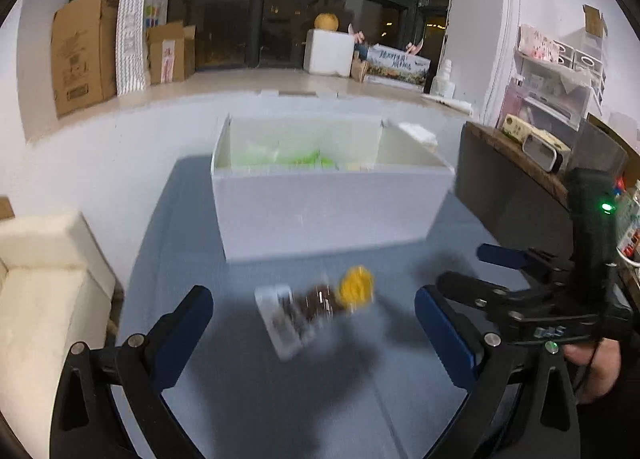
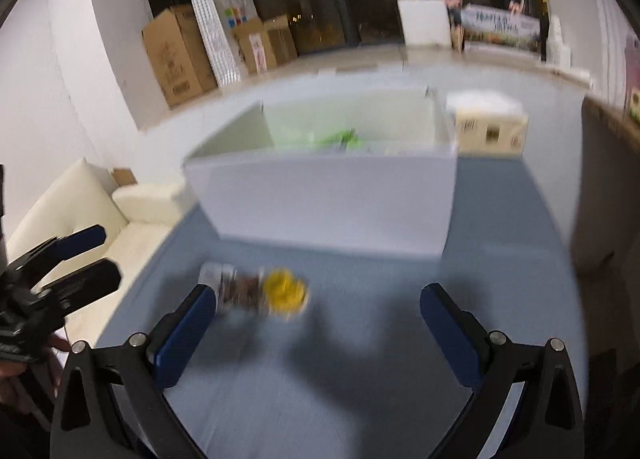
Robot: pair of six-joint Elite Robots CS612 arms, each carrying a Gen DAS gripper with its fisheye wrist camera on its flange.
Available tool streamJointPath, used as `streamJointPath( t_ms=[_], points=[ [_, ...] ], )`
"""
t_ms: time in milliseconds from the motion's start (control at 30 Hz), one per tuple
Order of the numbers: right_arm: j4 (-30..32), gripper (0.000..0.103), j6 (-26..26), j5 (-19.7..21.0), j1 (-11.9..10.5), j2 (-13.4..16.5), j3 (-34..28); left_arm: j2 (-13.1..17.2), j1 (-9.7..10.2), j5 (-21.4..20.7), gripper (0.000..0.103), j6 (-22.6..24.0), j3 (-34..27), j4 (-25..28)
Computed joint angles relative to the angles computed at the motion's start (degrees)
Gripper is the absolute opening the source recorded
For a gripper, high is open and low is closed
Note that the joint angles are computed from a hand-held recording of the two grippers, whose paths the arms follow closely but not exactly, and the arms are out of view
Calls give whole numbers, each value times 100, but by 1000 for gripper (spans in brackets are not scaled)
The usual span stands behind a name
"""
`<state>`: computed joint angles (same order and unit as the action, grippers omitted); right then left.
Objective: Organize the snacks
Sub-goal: 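Grasp the last yellow jelly cup with the right tool, then grasp the brown jerky packet with the left tool while the right tool holds its cup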
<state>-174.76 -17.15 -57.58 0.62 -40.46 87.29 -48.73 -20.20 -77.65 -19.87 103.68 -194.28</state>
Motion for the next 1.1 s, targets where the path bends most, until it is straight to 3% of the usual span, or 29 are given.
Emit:
streamJointPath(
  t_ms=[200,400,433,500,633,700,1100],
  points=[
    [-70,103,-141,-177,115,94,-9,-41,-57,-163,103,-396,348,-170],
    [271,102,-320,-264,259,296,-380,-90,-61,-180,103,-658,593,-371],
    [354,100,-317,-313,286,337,-460,-91,-54,-196,103,-698,619,-373],
    [672,80,-333,-397,340,428,-661,-88,-45,-198,103,-757,655,-359],
    [856,70,-428,-510,412,570,-878,-45,11,-380,103,-867,673,-441],
    [908,40,-529,-733,468,604,-927,-30,11,-355,103,-875,654,-404],
    [619,38,-270,-316,261,488,-704,149,56,-397,103,-525,266,50]
  ],
)
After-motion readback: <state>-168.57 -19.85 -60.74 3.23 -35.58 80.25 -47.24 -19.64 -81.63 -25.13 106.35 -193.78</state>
